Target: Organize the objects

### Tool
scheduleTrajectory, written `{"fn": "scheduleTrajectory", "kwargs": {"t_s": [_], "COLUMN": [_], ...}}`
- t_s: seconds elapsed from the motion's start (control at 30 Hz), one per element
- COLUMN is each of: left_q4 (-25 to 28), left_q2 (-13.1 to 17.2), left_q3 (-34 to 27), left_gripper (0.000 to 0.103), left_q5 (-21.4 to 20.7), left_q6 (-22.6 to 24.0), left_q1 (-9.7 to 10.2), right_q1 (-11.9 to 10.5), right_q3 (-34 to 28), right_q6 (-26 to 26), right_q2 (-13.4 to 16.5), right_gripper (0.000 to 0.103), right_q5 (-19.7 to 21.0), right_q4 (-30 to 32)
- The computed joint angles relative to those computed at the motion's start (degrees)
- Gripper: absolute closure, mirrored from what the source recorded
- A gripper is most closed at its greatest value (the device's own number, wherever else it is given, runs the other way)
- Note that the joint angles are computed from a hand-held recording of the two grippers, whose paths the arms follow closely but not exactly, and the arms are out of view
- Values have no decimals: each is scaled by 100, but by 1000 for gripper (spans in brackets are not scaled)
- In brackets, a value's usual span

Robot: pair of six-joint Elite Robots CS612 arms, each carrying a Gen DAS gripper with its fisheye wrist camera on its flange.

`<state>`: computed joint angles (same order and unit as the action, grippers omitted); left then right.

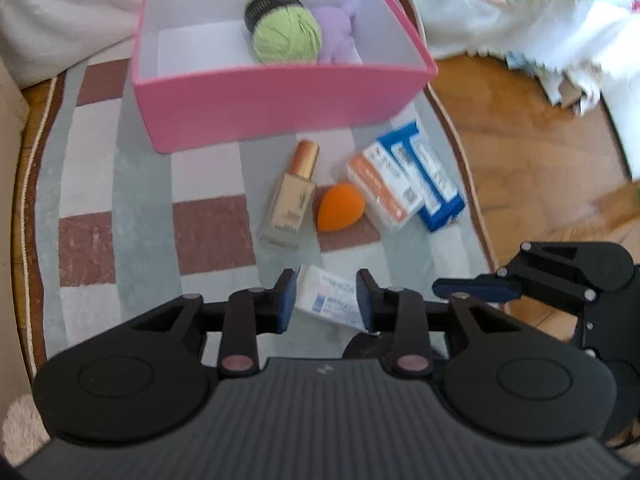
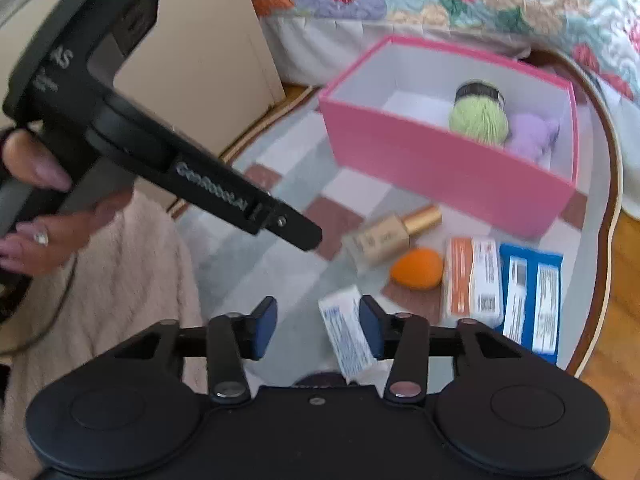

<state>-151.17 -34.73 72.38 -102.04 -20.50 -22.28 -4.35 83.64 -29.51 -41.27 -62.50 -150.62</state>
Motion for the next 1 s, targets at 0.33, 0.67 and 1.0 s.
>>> {"fn": "scheduleTrajectory", "kwargs": {"t_s": [0.33,0.67,1.0], "left_q4": [674,435,-386], "left_q2": [512,688,711], "left_q3": [-528,-533,-264], "left_gripper": [68,66,58], "left_q5": [-169,-310,-43], "left_q6": [-37,-307,-1440], "left_q1": [-11,-58,-111], "right_q1": [34,17,75], "right_q3": [-207,-179,44], "right_q6": [803,1694,1983], "right_q2": [405,569,664], "right_gripper": [47,45,39], "right_q5": [-383,-167,-619], "right_q4": [643,226,-1069]}}
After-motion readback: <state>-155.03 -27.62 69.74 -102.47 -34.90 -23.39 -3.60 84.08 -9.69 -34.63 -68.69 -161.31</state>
